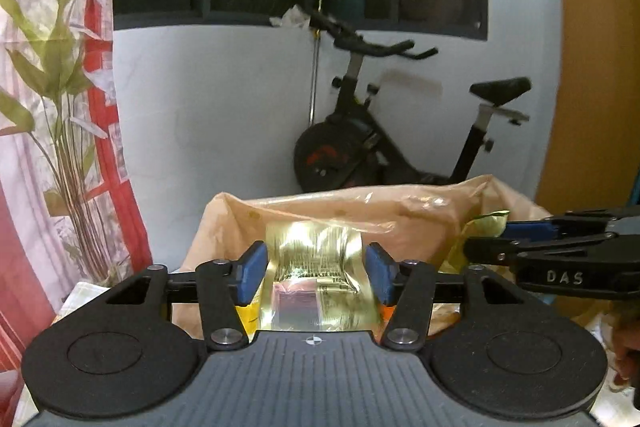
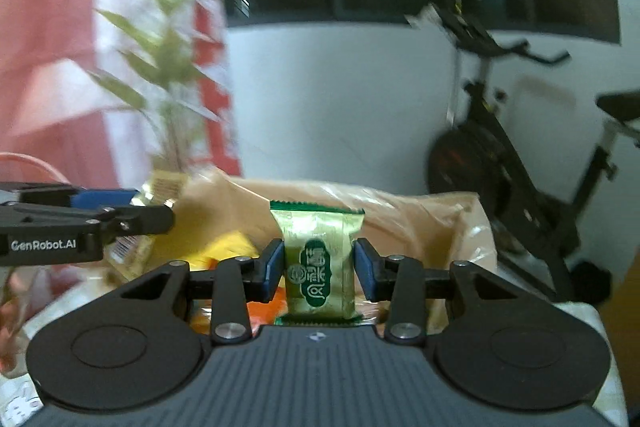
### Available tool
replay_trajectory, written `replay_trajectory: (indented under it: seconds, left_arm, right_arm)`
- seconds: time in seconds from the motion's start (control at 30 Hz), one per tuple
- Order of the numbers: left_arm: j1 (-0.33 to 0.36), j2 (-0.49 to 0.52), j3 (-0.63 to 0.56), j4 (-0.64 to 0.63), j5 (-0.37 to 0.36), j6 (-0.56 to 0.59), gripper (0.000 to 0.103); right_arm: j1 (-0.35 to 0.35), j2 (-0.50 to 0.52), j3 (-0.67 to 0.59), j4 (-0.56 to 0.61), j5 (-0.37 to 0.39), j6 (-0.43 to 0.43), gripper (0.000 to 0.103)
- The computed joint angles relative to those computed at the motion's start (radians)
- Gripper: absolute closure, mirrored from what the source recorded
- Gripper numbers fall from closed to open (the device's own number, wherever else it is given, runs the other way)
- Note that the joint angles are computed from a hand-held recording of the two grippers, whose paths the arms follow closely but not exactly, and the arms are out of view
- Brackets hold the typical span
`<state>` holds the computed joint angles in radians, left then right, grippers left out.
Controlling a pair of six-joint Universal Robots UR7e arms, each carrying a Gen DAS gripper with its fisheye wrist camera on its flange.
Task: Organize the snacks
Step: 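Lift both packets over the box and open both grippers to drop them in, then move both open grippers back down to the last snacks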
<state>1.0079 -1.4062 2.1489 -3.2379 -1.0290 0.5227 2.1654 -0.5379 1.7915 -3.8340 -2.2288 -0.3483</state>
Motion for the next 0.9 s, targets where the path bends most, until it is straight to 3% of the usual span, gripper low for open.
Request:
replay_trajectory:
  seconds: [0.13,0.23,0.43,0.9]
  left_arm:
    - [0.013,-0.008,-0.001,0.010,0.002,0.001,0.042]
    - [0.018,-0.046,0.016,0.040,-0.003,-0.005,0.042]
    - [0.006,-0.150,0.058,0.101,-0.015,-0.046,0.042]
    - [-0.078,-0.525,0.314,0.387,0.001,-0.264,0.042]
  right_arm:
    - [-0.017,-0.002,-0.008,0.033,-0.029,0.051,0.059]
    - [-0.022,-0.013,0.030,-0.022,0.021,0.019,0.049]
    - [0.000,-0.030,0.093,-0.085,0.054,-0.029,0.049]
    - [0.081,-0.010,0.291,-0.351,0.140,-0.102,0.049]
